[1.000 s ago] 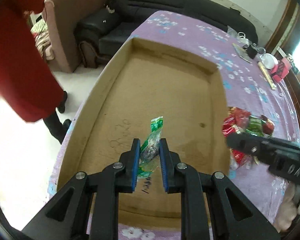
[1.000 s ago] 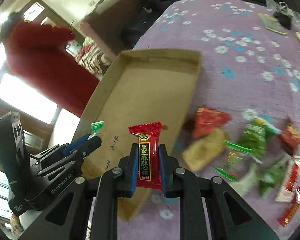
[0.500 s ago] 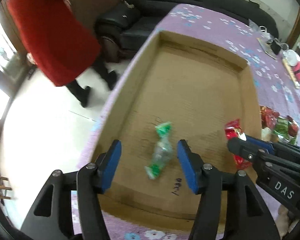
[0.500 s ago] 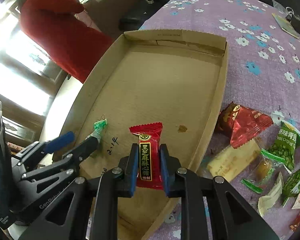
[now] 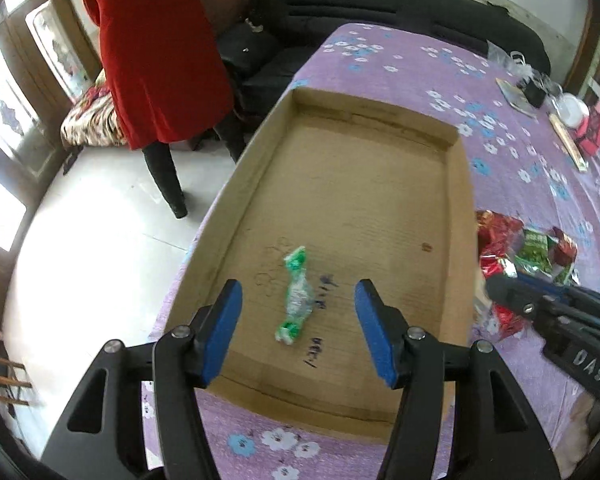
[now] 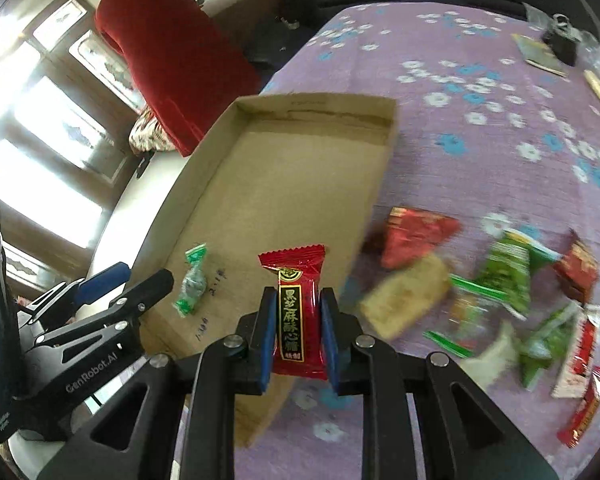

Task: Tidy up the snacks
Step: 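Lower the red packet into the tray and open the right gripper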

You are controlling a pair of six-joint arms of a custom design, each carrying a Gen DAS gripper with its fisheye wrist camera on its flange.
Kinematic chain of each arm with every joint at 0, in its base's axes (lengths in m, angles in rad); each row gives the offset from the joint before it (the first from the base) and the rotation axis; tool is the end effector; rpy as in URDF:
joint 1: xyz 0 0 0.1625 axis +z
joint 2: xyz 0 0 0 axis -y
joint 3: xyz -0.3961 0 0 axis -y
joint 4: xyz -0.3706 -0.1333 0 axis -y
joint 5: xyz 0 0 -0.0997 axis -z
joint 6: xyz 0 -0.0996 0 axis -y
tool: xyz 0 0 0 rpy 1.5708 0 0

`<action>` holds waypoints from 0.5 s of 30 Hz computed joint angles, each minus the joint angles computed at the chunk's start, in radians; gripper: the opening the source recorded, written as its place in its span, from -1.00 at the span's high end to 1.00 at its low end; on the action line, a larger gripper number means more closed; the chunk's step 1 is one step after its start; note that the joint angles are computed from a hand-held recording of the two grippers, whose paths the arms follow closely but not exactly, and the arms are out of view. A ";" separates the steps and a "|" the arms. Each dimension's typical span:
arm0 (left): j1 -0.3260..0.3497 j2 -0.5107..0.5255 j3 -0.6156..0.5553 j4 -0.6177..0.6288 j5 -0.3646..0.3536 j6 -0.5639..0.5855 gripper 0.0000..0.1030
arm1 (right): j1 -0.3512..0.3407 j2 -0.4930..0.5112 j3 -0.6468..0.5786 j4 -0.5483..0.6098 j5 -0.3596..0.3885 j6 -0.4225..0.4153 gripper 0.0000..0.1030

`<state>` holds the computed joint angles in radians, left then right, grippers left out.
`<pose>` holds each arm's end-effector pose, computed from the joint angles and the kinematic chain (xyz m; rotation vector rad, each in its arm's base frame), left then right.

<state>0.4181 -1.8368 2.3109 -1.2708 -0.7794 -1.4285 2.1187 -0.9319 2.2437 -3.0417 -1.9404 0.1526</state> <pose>-0.1437 -0.2872 0.2557 0.0664 2.1583 -0.6146 0.3145 -0.3285 0.0463 0.5130 -2.7759 0.3924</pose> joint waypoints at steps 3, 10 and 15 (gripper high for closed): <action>-0.024 0.048 0.001 -0.054 -0.011 0.019 -0.16 | -0.034 -0.074 0.066 -0.027 -0.009 0.000 0.59; -0.068 0.141 0.021 -0.239 -0.039 0.083 -0.13 | -0.126 -0.317 0.220 -0.033 -0.040 -0.021 0.59; -0.079 0.188 0.045 -0.392 -0.088 0.141 -0.13 | -0.218 -0.563 0.332 0.012 -0.088 -0.071 0.58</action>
<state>0.3390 -1.6488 2.3564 -1.6624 -0.8670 -1.2877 1.9008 -1.4954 2.5759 -3.0302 -2.0284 0.0814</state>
